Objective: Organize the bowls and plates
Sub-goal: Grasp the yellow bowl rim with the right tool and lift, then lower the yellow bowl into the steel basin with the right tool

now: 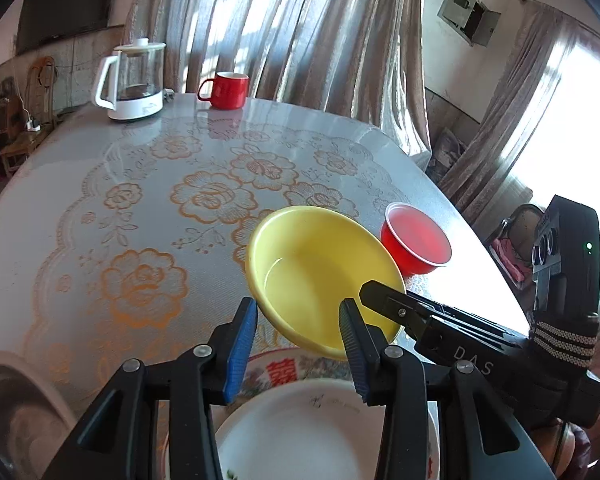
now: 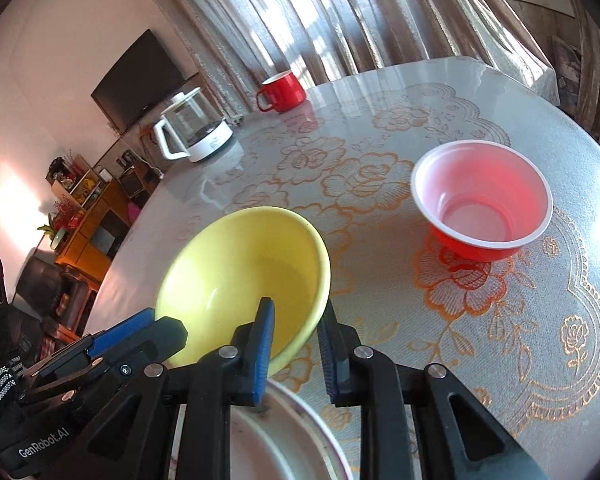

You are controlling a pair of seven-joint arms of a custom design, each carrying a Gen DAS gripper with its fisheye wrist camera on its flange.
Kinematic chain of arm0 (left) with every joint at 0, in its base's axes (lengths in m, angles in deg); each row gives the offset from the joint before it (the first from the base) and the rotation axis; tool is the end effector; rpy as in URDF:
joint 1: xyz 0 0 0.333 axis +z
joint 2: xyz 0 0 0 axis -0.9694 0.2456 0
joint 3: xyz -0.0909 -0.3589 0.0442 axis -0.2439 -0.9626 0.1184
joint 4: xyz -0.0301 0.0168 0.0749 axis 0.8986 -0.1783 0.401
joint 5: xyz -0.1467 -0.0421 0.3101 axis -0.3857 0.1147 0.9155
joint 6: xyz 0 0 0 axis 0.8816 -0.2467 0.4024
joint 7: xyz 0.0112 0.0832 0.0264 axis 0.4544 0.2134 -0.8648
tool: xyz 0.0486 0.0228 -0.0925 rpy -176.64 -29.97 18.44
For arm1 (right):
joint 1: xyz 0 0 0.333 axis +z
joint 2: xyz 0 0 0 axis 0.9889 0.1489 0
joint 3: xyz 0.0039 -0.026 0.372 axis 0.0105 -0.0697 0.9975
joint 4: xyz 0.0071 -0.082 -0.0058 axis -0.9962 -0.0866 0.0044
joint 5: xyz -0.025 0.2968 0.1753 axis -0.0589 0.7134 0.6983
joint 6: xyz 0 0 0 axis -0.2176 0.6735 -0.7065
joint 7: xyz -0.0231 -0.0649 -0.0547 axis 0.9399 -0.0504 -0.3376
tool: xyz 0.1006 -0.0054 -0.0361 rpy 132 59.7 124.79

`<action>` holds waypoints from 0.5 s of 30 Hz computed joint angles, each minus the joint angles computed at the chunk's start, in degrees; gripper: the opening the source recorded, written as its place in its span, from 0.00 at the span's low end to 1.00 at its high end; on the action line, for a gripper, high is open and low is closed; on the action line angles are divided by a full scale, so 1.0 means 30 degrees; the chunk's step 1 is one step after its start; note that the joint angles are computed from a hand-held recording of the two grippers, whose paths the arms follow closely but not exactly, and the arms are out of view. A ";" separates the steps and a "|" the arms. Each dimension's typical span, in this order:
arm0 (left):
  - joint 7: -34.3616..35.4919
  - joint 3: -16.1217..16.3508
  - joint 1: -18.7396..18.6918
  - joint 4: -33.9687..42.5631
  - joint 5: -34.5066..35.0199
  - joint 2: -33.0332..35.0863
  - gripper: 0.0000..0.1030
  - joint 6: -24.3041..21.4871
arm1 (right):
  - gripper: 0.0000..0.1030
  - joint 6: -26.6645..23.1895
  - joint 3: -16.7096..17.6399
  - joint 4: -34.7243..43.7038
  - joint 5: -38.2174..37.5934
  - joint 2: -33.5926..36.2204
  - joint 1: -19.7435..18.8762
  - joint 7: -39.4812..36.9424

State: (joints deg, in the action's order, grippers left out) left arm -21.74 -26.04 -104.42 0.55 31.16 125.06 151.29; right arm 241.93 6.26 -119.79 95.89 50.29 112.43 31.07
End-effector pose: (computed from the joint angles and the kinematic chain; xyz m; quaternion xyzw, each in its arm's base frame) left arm 0.6441 -0.4110 0.4059 -0.6395 0.6630 -0.3655 0.1339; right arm 0.6941 0.4209 0.3503 -0.6744 0.6206 -0.0675 0.3943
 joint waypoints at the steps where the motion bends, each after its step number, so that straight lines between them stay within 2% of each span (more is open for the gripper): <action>1: -0.0386 0.0389 -0.0209 -0.0677 0.0162 -0.0391 0.41 0.0417 | 0.20 0.0120 0.0079 -0.0152 -0.0019 -0.0109 0.0065 -0.0088; 3: -0.1233 0.1171 -0.0641 -0.1977 0.0486 -0.1142 0.41 0.1200 | 0.20 0.0375 0.0300 -0.0476 -0.0026 -0.0331 0.0152 -0.0333; 8: -0.3683 0.3958 -0.2435 -0.4973 0.1639 -0.2761 0.41 0.3013 | 0.20 0.0746 0.0817 -0.0996 -0.0011 -0.0711 0.0434 -0.1040; 13: -0.5988 0.7908 -0.5368 -0.7827 0.2353 -0.3950 0.42 0.4828 | 0.20 0.0295 0.1179 -0.0683 -0.0069 -0.0636 0.0910 -0.1720; 15: -0.6435 0.9904 -0.6995 -0.9046 0.2156 -0.4297 0.43 0.5579 | 0.20 -0.0004 0.1437 -0.0372 -0.0072 -0.0498 0.1034 -0.2041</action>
State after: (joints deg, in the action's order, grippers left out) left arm -41.05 3.67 -125.40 -26.59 37.63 112.17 168.02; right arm 241.92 10.57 -120.91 95.67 48.79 115.53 24.95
